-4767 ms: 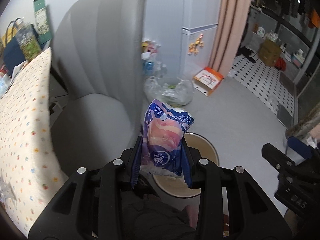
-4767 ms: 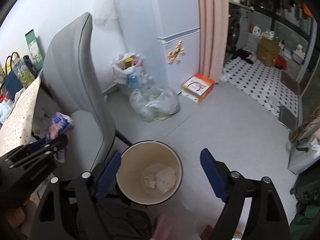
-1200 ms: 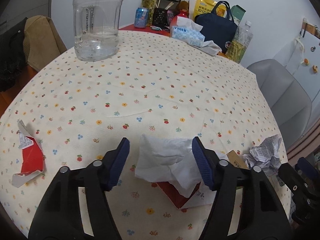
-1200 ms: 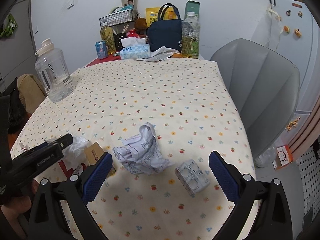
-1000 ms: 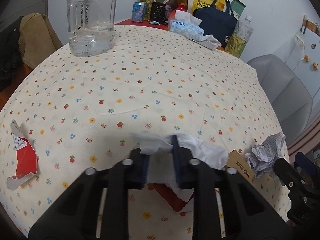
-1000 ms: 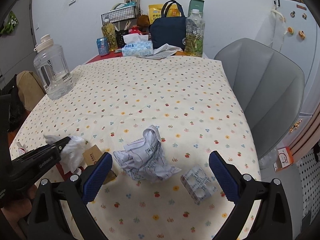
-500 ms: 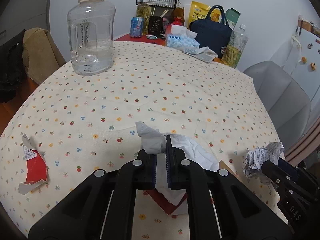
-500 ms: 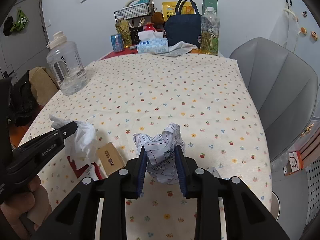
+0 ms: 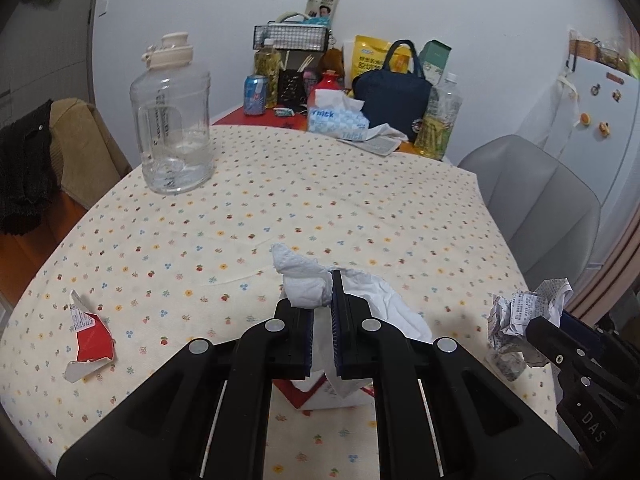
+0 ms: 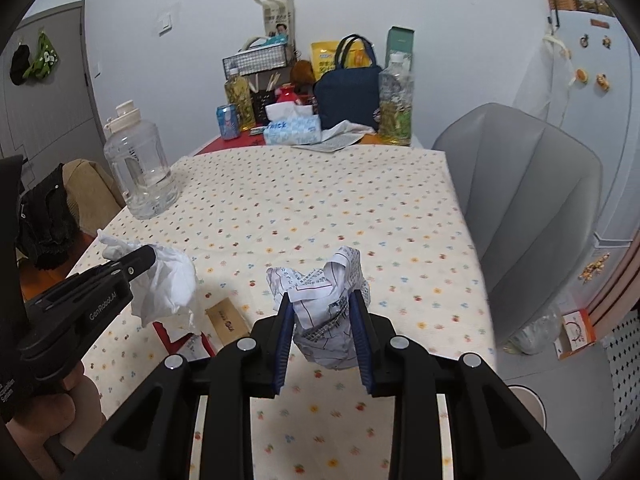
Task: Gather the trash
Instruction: 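Carry the tissue and crumpled paper in both tools over the beige bin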
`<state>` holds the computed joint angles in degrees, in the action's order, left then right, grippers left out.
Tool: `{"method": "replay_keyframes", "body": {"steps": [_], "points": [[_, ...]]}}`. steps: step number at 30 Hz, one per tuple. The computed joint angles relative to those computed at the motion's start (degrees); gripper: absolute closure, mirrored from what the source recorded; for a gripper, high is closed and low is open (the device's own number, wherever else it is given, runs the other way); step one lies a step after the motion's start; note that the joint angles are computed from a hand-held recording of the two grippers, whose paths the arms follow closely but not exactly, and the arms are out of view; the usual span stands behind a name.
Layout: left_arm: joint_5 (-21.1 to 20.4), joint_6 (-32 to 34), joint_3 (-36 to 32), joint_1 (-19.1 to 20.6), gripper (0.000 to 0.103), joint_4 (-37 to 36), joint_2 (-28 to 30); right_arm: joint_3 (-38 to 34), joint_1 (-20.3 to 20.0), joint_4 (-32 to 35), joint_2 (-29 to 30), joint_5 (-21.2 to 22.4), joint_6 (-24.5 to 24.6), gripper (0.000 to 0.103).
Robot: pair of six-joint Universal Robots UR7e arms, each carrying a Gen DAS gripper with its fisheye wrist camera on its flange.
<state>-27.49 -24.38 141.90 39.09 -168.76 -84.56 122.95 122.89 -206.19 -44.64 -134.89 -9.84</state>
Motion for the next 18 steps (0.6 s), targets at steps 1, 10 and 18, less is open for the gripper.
{"method": "replay_keyframes", "body": {"steps": [1, 10, 18], "points": [[0.1, -0.3, 0.0, -0.6, 0.095, 0.4, 0.1, 0.4, 0.1, -0.3, -0.3, -0.4, 0.2, 0.075], [-0.5, -1.4, -0.3, -5.7, 0.095, 1.3, 2.9, 4.8, 0.7, -4.9, -4.6, -4.5, 0.1, 0.074], [-2.5, -0.8, -1.7, -8.9, 0.095, 0.0, 7.8, 8.3, 0.3, -9.2, -8.0, -8.8, -0.4, 0.074]]}}
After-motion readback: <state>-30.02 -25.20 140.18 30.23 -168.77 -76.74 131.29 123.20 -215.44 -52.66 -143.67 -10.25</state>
